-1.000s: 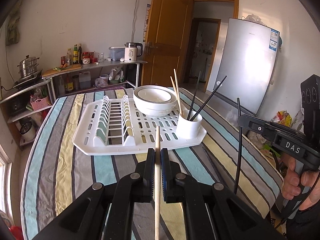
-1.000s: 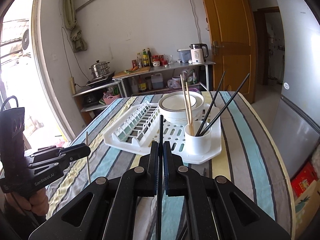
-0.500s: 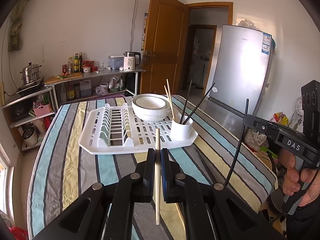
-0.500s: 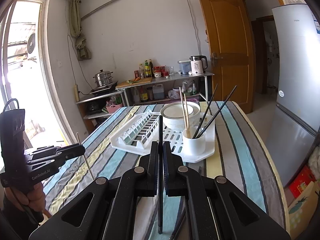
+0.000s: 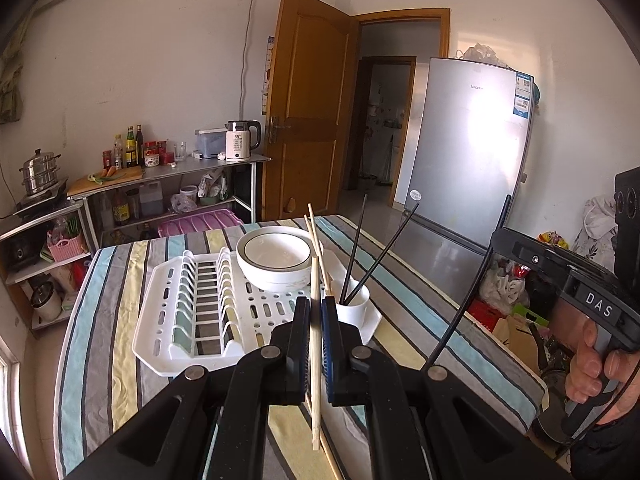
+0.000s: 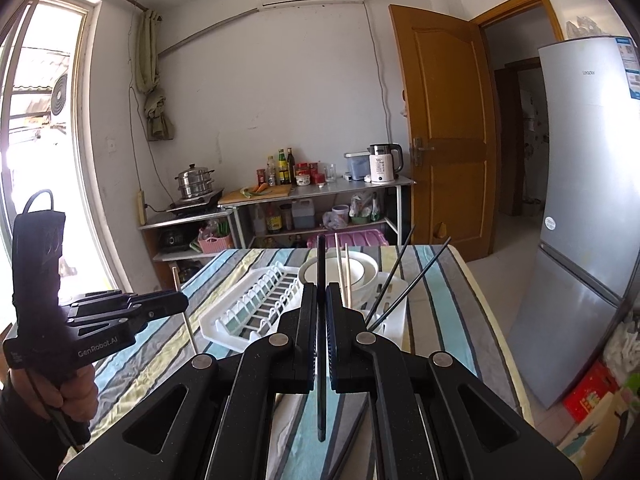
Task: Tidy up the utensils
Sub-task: 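Lift wooden chopstick toward white cup with left gripper while right gripper lifts black chopstick, then lower chopsticks into white cup and open left gripper while right gripper releases its chopstick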
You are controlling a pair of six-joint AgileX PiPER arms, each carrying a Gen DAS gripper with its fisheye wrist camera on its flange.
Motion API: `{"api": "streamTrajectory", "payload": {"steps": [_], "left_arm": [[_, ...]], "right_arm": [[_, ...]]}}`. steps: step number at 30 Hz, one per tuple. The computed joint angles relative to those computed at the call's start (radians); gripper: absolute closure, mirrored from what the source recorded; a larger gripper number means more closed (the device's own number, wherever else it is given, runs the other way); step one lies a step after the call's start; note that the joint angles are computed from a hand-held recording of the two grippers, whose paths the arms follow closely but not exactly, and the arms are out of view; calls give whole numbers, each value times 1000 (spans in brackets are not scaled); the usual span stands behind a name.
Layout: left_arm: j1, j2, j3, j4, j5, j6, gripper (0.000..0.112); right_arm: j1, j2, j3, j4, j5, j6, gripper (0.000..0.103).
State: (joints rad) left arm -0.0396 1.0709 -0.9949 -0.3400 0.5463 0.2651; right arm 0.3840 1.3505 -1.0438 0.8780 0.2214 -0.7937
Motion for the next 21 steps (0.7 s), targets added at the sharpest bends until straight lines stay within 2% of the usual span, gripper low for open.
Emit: {"api": "streamTrajectory", "payload": {"steps": [9, 21], "left_arm": [[-65, 286, -298, 32, 2, -59, 107], [-82, 586, -676, 69, 38, -144, 107]], "right_arm": [[-73, 154, -220, -33, 68, 45, 99], [-122, 329, -487, -65, 123, 123, 99]]}}
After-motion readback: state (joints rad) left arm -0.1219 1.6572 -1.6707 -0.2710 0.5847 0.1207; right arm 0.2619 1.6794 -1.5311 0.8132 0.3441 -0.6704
